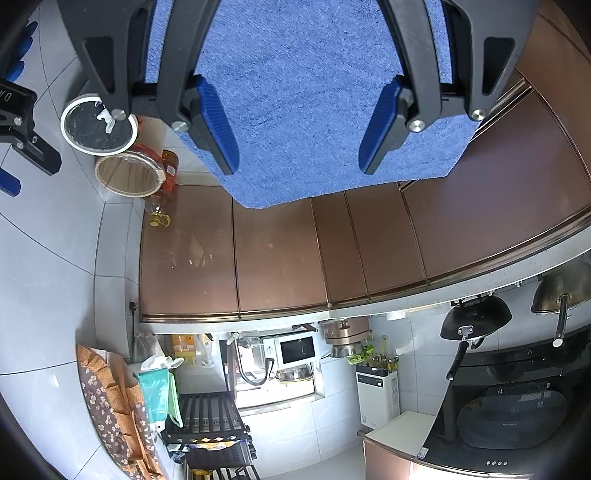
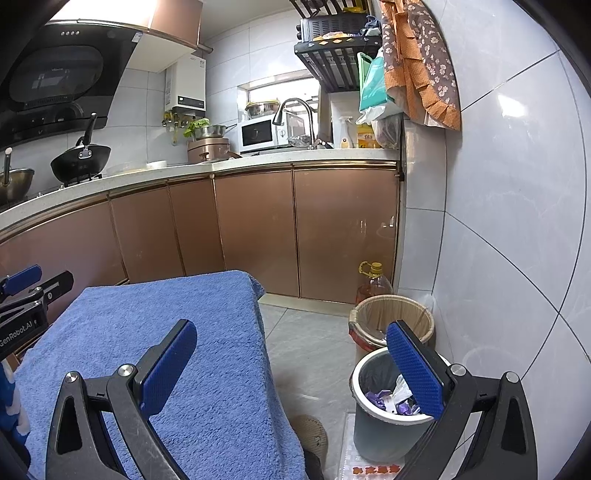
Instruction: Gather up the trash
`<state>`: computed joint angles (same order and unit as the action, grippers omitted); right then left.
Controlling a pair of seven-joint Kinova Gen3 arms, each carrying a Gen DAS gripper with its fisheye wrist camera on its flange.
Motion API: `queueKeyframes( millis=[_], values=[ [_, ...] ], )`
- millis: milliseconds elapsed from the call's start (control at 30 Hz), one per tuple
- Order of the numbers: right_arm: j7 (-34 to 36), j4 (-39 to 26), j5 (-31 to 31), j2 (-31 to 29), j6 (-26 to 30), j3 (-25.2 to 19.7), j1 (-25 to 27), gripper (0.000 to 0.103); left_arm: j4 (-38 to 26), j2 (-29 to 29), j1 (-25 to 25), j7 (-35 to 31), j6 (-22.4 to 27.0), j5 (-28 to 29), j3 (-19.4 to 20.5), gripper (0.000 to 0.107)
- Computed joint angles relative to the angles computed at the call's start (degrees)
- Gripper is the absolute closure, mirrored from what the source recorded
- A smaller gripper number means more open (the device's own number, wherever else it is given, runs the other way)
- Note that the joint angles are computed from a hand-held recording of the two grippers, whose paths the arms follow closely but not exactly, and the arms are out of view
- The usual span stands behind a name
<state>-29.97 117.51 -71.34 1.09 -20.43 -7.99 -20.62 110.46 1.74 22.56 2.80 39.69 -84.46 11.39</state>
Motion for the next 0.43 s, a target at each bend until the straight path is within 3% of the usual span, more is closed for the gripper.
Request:
queueKeyframes(
  millis=[433],
  values=[
    [2.46, -0.16, -3.05, -0.03, -2.03, -0.53, -0.48, 0.000, -0.31, 0.13, 0.11, -1.24, -1.26, 0.79, -0.02, 0.042]
  ],
)
